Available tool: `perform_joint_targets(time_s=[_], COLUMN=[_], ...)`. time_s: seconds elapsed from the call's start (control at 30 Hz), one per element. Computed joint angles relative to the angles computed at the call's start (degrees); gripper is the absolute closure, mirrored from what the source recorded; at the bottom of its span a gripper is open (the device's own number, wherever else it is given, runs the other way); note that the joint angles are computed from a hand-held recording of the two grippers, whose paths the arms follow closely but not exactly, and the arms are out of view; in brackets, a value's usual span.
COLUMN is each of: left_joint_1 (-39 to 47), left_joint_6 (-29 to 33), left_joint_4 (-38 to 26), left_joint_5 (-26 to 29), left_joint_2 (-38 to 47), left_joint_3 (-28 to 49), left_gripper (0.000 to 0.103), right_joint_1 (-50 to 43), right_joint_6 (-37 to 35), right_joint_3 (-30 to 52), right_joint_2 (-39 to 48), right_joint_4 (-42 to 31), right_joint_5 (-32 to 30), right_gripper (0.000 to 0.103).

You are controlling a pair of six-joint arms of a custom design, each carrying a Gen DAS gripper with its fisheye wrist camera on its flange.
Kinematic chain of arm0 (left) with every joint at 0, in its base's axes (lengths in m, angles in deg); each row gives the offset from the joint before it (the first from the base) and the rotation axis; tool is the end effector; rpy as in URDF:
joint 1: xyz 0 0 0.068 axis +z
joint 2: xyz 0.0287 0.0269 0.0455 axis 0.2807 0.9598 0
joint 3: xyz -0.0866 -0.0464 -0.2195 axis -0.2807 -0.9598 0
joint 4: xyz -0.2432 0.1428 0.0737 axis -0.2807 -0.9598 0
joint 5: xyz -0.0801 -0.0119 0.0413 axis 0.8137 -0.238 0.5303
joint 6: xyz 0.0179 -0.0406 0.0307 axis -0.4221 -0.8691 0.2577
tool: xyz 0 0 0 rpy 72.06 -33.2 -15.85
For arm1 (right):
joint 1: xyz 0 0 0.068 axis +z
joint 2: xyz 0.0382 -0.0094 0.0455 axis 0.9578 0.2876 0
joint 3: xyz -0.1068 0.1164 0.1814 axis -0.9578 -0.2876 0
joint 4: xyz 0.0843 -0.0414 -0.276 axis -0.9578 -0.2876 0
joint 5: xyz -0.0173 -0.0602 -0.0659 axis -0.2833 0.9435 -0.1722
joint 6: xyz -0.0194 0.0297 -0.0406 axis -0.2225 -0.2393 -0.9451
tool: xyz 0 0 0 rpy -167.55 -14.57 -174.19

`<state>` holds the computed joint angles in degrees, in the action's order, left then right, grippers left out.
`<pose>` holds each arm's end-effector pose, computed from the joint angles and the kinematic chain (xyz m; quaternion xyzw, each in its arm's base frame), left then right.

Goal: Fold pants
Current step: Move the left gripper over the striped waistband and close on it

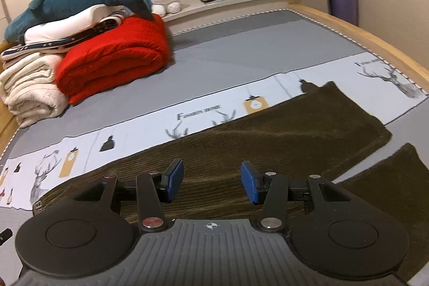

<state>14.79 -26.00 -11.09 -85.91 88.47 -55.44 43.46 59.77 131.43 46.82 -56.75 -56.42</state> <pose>0.1544 0.0043 0.2201 -0.2312 0.8432 -0.0064 0.4852 0.3565 -0.1780 0.2990 -0.0527 0.8943 0.1572 0.4156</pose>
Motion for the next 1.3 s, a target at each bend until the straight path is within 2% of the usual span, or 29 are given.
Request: perform_joint_targets(time_s=[0.07, 0.23, 0.4, 0.5, 0.67, 0.77, 0.87, 1.0, 1.07, 1.1, 1.3], left_joint_1=[-2.19, -7.81, -13.71, -13.25, -3.96, 2.98, 6.5, 8.6, 9.32, 9.8, 10.89], left_joint_6=[2.55, 8.12, 11.69, 13.01, 13.12, 12.17, 14.21, 16.26, 16.88, 17.5, 24.45], left_joint_4=[2.03, 4.88, 10.69, 16.22, 22.79, 24.13, 25.97, 26.66, 25.9, 23.98, 19.26], left_joint_5=[-0.15, 0.51, 1.69, 1.53, 3.48, 4.93, 2.31, 1.61, 2.13, 2.82, 2.7], left_joint_2=[3.17, 7.66, 12.76, 21.32, 36.97, 47.27, 58.06, 70.64, 76.04, 79.82, 90.82], left_joint_3=[0.3, 0.45, 0.7, 3.08, 11.16, 18.17, 24.68, 33.09, 37.37, 41.06, 50.84], left_gripper=[0.059, 0.086, 0.086, 0.086, 0.086, 0.086, 0.086, 0.081, 0.063, 0.047, 0.034], right_joint_1=[-0.65, -2.63, -4.53, -5.53, -6.46, -6.77, -6.81, -6.59, -6.49, -6.49, -6.89], right_joint_6=[-0.32, -2.49, -5.12, -6.62, -8.1, -8.48, -9.78, -13.2, -14.19, -14.42, -16.02], right_joint_3=[0.81, 4.24, 6.41, 8.13, 11.3, 12.71, 14.11, 15.05, 16.51, 17.31, 21.84], right_joint_2=[0.87, 3.93, 5.96, 7.36, 9.78, 10.7, 11.52, 12.13, 13.17, 13.78, 17.2], right_joint_4=[0.18, -1.24, -2.39, -4.12, -6.13, -7.03, -8.48, -9.78, -10.78, -11.27, -14.53], right_joint_5=[0.41, 0.88, 1.18, 0.71, -0.05, -1.31, -2.56, -2.83, -2.77, -2.7, -2.59], right_gripper=[0.053, 0.053, 0.053, 0.053, 0.053, 0.053, 0.053, 0.053, 0.053, 0.053, 0.053])
